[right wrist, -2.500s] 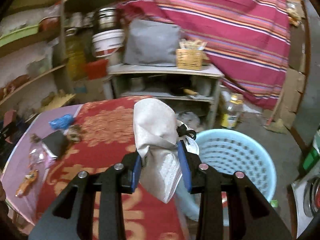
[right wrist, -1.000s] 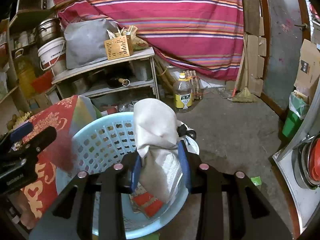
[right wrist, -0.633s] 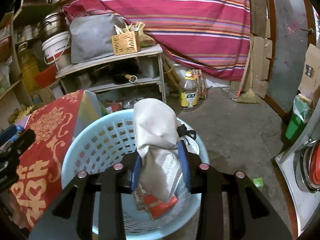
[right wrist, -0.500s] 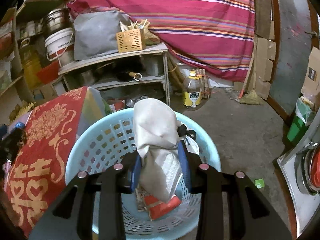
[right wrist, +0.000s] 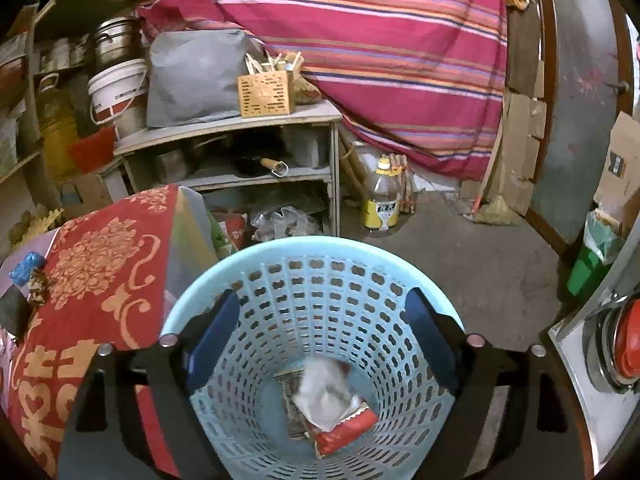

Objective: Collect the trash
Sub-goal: 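Move both tools back over the table toward the orange snack bag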

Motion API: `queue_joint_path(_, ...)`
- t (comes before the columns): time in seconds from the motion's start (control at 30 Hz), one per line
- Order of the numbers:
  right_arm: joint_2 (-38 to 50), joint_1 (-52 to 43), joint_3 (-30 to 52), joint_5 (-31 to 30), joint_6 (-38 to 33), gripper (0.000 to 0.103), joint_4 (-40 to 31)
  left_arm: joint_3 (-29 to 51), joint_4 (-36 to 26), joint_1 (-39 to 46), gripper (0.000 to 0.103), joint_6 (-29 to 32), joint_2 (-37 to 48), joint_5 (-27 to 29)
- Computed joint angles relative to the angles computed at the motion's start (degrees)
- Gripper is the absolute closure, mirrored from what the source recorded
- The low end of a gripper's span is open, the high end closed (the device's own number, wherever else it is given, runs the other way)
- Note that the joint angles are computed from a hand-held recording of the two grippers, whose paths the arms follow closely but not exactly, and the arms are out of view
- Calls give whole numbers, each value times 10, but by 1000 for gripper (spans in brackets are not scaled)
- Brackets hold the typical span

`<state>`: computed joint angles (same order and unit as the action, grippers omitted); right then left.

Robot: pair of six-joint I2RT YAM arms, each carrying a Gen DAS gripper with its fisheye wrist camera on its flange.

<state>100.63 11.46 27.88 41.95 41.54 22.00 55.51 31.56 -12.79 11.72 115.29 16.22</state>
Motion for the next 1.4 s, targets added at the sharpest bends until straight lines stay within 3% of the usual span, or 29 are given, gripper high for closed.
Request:
queue_joint_path(0.13,-14,61,20,28,26,10,-40,-17,10,37,6,19,-18,17)
queue_joint_path(0.37,9,165,101,69,50,5,-109,-14,-6,118,5,47,-24,59)
queue_joint_path(0.5,53,207,164,76,48,5,-133,-11,2,170,5,81,-11,77)
queue_joint_path(0.8,144,243,285,60,33,5,-168,59,-47,263,5,135,68,114)
queue_joint_path(1.1,231,252,406,33,40,5,-214,168,-170,306,5,172,167,136)
queue_joint_path(1.4,313,278,536,73,7,5,-296,236,-258,300,6,204,231,125)
